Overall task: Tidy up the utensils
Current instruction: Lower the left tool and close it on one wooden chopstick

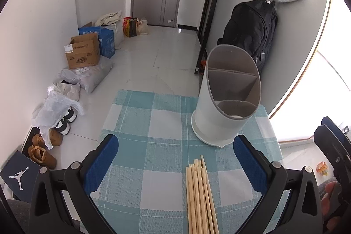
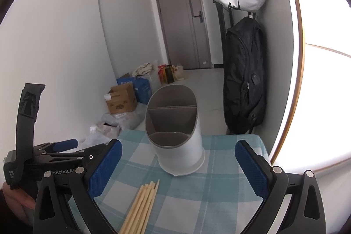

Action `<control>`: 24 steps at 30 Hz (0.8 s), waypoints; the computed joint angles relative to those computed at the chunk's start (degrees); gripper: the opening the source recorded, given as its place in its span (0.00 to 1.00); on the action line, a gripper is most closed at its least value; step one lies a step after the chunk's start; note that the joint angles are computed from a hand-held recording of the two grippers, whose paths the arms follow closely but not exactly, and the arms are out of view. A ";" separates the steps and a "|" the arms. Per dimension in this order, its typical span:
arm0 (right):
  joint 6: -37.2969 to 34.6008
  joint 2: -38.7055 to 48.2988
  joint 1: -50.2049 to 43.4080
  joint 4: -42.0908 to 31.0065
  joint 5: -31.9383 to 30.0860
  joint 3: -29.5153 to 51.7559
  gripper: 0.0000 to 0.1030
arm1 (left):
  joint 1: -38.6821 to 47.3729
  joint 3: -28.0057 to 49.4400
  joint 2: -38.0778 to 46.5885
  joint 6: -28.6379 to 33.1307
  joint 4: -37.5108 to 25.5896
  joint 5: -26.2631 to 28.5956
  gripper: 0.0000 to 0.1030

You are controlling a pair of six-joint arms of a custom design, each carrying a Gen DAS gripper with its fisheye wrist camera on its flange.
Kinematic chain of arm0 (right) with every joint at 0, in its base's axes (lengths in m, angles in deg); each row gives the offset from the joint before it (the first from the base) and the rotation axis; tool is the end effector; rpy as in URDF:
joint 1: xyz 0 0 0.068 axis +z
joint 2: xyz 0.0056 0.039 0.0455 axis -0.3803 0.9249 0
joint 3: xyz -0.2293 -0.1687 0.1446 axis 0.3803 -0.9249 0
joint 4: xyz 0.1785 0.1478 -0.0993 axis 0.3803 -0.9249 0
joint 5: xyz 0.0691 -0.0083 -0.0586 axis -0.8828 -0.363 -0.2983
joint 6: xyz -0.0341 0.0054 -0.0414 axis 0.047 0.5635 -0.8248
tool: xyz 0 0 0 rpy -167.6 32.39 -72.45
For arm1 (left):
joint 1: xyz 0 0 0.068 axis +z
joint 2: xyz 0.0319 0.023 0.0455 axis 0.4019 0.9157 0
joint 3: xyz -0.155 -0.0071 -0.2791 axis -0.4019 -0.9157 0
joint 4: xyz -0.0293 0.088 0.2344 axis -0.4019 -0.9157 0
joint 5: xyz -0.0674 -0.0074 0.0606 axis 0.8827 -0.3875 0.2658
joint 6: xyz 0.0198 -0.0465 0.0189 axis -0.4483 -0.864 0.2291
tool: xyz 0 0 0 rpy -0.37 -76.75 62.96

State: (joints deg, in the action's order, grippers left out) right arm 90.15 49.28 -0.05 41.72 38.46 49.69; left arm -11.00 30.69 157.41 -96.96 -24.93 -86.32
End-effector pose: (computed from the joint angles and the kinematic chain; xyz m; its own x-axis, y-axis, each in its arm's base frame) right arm 0.2476 0.0961 0.2640 -0.5172 0.0337 -0.8552 -0.1463 0.9810 0.1271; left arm 0.2845 -0.1894 0.2555 -0.7258 0.0399 -0.6867 0.1959 0.9690 -0.1508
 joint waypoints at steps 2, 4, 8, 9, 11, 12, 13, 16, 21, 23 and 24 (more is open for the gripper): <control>0.38 0.85 -0.28 -1.07 0.04 0.63 1.00 | 0.49 0.29 0.73 0.30 -0.84 1.38 0.95; 1.07 1.87 -0.51 -2.82 0.49 1.59 1.00 | 1.36 1.28 2.35 0.82 -2.97 3.92 0.94; 2.71 4.35 -2.07 -5.88 -2.32 3.27 1.00 | 3.99 2.62 5.80 1.34 -7.34 10.63 0.92; 2.59 5.01 -2.19 -6.48 -2.35 3.70 1.00 | 4.40 3.13 6.74 1.59 -8.66 11.57 0.92; 2.34 6.00 -2.34 -7.26 -2.41 4.33 1.00 | 5.00 3.62 8.71 1.80 -10.50 13.63 0.82; 2.17 6.61 -2.46 -8.17 -2.50 5.00 1.00 | 5.09 4.11 9.54 2.04 -11.70 14.64 0.77; 2.02 7.14 -2.55 -8.69 -2.64 5.43 1.00 | 5.11 4.69 10.86 2.73 -13.11 15.78 0.76; 2.13 8.57 -3.42 -10.16 -4.46 6.65 1.00 | 4.89 5.88 12.73 3.67 -15.63 18.33 0.60; 3.17 10.40 -5.86 -11.11 -10.78 7.64 1.00 | 4.99 8.57 15.33 4.73 -18.77 21.32 0.38; 3.56 10.85 -6.53 -11.74 -12.10 8.06 1.00 | 4.80 9.27 15.55 4.72 -19.41 21.43 0.37; 3.66 10.91 -6.84 -11.79 -12.77 8.04 1.00 | 4.60 9.59 15.47 5.07 -19.60 21.21 0.35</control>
State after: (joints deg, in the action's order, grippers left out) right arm 93.82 60.19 -6.89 29.92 25.69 57.74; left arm -6.41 40.28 172.88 -91.89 -44.54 -65.11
